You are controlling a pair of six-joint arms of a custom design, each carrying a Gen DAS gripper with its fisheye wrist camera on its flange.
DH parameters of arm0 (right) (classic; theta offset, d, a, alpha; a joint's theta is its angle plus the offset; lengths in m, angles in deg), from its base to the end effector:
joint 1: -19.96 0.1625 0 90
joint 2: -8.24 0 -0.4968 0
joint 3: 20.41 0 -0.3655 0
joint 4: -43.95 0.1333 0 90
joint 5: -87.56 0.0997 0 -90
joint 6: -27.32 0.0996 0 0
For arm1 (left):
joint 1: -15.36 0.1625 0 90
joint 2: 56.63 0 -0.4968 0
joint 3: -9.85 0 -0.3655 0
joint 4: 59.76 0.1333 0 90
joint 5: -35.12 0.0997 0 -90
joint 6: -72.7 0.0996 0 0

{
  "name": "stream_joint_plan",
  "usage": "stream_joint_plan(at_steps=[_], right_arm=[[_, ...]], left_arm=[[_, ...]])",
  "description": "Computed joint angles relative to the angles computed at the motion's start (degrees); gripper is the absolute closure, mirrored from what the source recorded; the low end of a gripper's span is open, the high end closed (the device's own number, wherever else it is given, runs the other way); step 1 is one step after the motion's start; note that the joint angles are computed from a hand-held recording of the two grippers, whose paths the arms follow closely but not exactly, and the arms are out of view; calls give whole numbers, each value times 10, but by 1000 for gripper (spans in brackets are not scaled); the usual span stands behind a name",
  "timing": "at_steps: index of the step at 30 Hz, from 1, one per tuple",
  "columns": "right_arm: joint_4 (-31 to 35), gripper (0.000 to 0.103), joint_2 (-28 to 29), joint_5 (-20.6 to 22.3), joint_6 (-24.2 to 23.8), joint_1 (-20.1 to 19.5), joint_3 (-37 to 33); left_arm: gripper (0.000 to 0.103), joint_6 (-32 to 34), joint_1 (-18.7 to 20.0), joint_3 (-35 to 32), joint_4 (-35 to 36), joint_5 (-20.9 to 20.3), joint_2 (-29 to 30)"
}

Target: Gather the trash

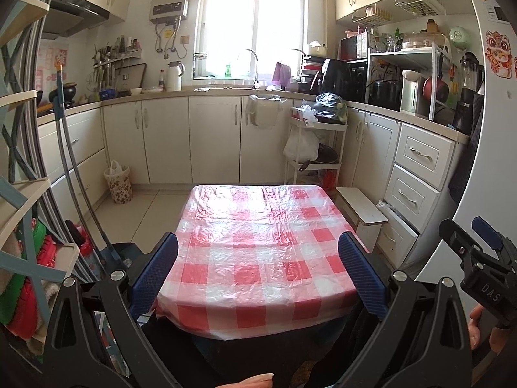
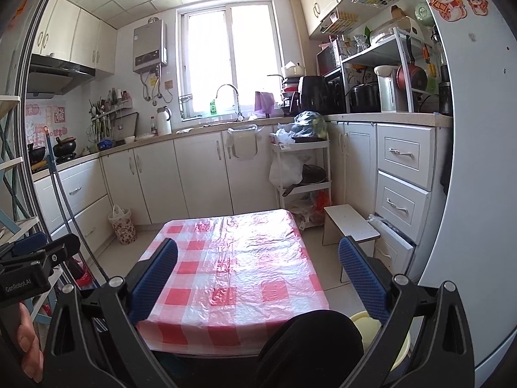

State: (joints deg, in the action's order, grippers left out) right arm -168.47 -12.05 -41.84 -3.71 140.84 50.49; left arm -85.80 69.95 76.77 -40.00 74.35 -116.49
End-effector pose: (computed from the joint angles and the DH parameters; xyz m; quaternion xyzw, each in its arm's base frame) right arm 0.4718 -0.6525 0.1230 0.2227 -0.7557 0.5518 0.2738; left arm -0.1897 -0.6300 0.4298 0.1692 0.7836 -0.5140 0.3052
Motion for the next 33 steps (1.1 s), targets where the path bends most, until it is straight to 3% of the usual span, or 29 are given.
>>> stream_joint_plan(at_steps=[33], right_arm=[[8,7,-9,4,15,-2,11]], left_arm=[[7,34,-4,19,-45,-9,-12]])
